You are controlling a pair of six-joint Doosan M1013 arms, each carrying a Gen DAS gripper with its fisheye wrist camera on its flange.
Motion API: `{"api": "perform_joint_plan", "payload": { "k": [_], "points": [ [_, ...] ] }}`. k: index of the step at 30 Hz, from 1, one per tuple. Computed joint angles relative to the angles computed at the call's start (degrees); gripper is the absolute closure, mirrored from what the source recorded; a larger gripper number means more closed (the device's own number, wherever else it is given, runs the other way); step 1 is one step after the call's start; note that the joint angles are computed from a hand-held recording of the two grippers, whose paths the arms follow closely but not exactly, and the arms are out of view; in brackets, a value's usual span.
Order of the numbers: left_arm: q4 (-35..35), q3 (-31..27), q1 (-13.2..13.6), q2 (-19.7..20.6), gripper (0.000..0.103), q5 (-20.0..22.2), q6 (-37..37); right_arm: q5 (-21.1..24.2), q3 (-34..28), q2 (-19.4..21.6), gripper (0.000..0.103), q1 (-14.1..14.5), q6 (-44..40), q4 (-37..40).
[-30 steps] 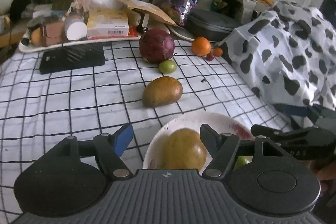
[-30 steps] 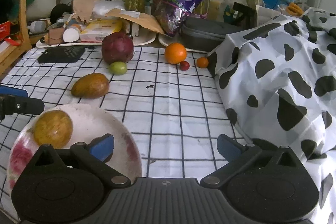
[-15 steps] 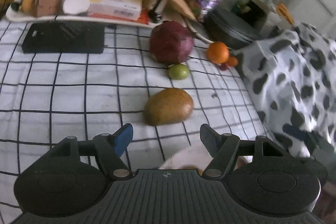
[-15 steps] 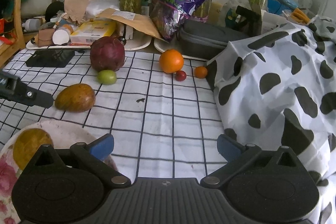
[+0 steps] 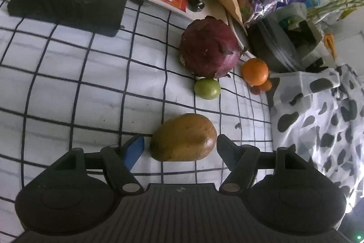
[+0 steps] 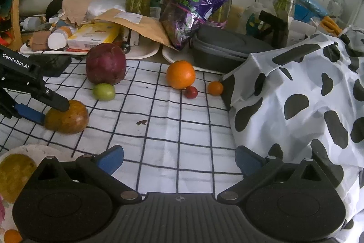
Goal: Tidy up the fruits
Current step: 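Move both tools away from the plate toward the brown mango, then grasp the brown mango with the left tool while the right tool grasps the green lime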
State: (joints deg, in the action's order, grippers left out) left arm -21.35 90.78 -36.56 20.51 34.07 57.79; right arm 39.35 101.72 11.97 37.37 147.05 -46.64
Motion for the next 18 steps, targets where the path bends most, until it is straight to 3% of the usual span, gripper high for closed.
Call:
{"api": "perform_joint_plan", "payload": {
  "k": [5, 18],
  "points": [
    [5.3, -3.1, -1.1, 1.4, 0.028, 3.8, -2.7, 0.0, -0.5, 0.4, 0.000, -0.6, -0.6, 0.5],
    [24.1, -12.6, -5.3, 6.2, 0.026, 19.3, -20.3, 0.3, -0.7, 0.7, 0.000, -1.3, -0.3, 0.6]
  ]
}}
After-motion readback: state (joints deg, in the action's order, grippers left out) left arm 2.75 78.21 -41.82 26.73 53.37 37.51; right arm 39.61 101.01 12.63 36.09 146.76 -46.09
